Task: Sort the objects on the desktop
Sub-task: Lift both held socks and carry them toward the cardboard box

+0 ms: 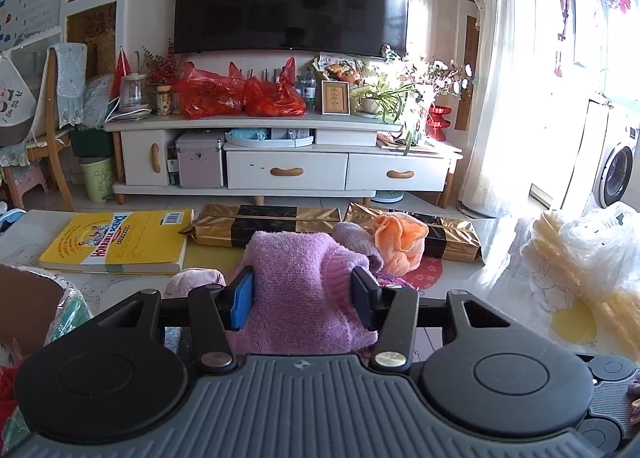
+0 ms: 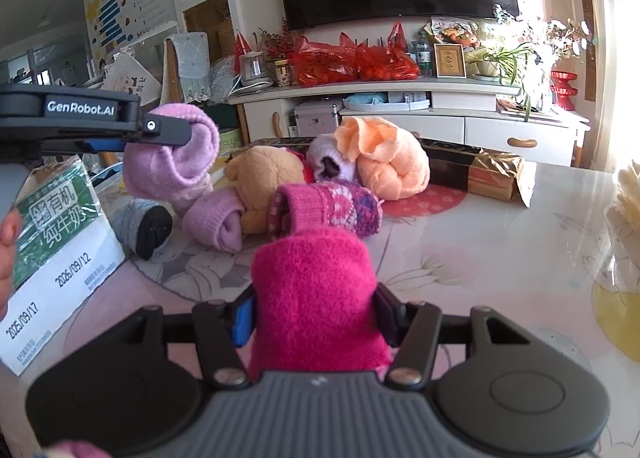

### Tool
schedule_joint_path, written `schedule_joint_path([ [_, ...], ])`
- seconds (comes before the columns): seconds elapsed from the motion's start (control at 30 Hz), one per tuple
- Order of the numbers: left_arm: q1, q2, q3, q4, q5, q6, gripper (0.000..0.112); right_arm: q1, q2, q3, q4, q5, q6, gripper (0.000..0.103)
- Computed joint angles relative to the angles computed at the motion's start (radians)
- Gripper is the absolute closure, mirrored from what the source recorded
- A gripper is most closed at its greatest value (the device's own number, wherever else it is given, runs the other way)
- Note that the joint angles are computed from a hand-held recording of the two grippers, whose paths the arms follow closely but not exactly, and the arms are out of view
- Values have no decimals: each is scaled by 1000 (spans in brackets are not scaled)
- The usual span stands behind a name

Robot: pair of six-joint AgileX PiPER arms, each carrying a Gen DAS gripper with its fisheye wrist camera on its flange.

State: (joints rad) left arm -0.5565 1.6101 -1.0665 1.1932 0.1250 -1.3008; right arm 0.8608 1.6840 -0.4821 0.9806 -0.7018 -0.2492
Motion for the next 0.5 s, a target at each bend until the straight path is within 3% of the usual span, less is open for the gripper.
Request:
schedule_joint_path([
  [0.33, 71, -140, 45, -584, 29, 601, 52, 116, -40, -106, 169, 20, -202, 45],
  [0.5, 159, -204, 62, -980, 55, 1012, 51, 178, -37, -212, 222, 52, -299, 45],
])
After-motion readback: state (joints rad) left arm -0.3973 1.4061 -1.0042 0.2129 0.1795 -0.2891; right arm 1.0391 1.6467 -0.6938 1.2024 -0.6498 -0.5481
